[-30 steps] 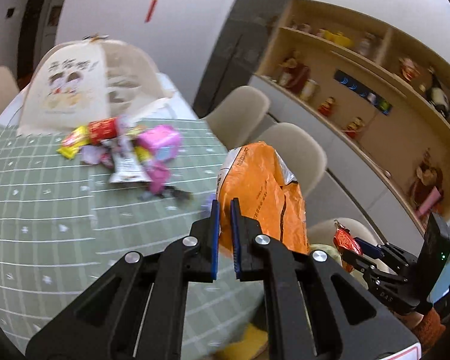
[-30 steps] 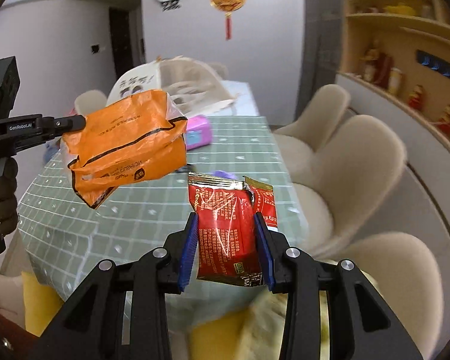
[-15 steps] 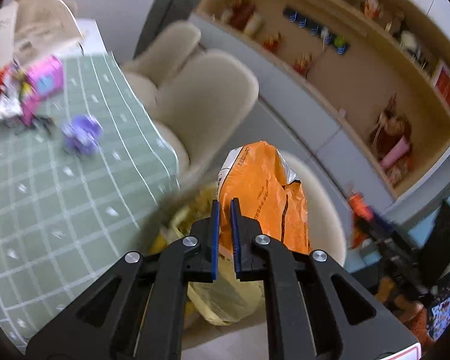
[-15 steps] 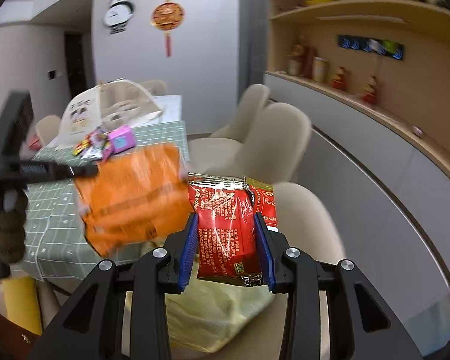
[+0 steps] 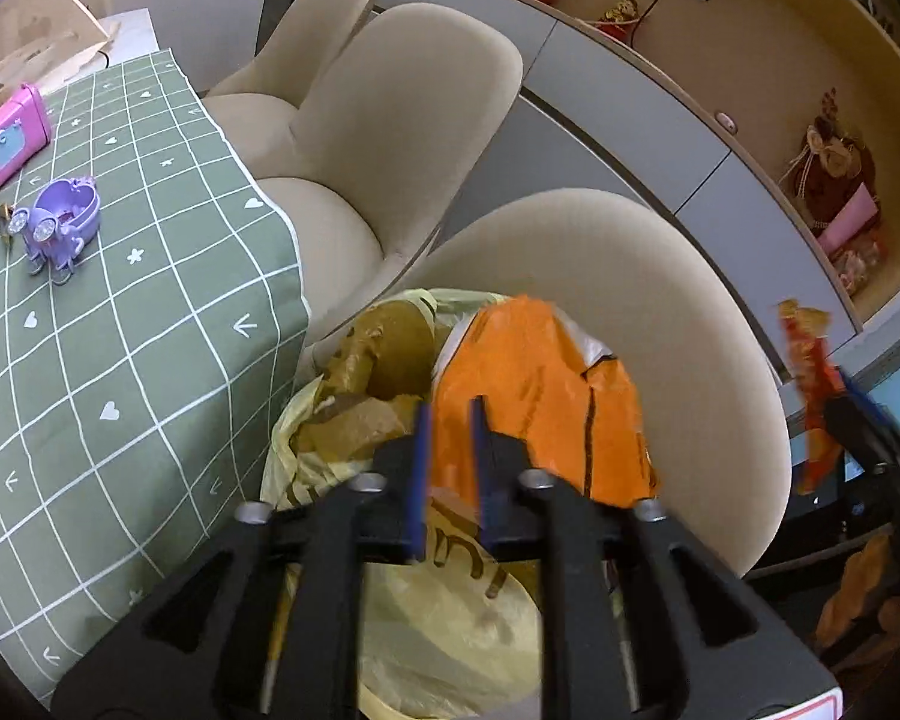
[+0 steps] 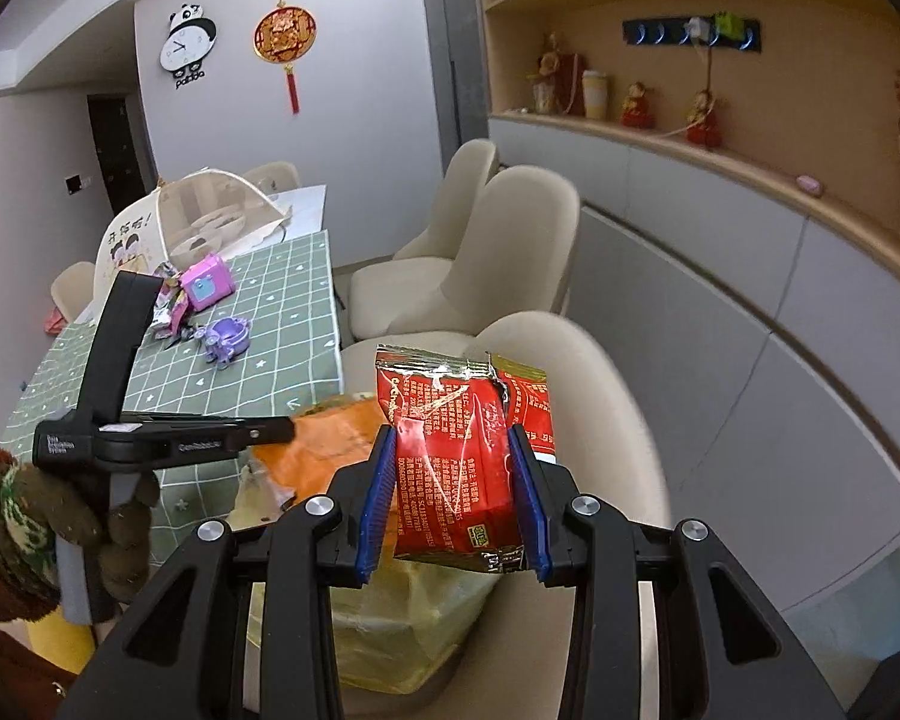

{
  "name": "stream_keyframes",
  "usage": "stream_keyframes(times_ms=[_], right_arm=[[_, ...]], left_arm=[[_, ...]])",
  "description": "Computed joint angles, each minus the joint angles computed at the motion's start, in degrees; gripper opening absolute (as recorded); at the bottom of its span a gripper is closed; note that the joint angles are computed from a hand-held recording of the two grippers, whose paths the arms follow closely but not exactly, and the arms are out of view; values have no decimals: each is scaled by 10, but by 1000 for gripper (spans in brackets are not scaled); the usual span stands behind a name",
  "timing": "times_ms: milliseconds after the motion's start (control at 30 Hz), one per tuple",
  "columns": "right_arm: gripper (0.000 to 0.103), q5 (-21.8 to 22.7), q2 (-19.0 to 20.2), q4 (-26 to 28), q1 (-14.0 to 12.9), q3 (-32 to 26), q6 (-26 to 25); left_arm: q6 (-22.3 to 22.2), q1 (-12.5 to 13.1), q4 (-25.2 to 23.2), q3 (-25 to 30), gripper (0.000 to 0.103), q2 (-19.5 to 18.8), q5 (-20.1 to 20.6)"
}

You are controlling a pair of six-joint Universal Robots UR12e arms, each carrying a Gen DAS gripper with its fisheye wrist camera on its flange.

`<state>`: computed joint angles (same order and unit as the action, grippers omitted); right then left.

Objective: Collect trash
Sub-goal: 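Carry the orange bag and red wrapper to the yellow trash bag with both tools, then open both tools to drop the orange bag and red wrapper into the trash bag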

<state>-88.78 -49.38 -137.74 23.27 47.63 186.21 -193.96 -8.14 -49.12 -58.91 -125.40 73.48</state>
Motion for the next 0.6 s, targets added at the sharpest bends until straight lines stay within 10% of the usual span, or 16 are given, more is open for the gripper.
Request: stream_keyframes(times_ms=[600], right_arm=[[35, 59, 221, 353, 18, -351, -7]], left_arm=[[-3, 48, 86, -138, 48, 114, 95]])
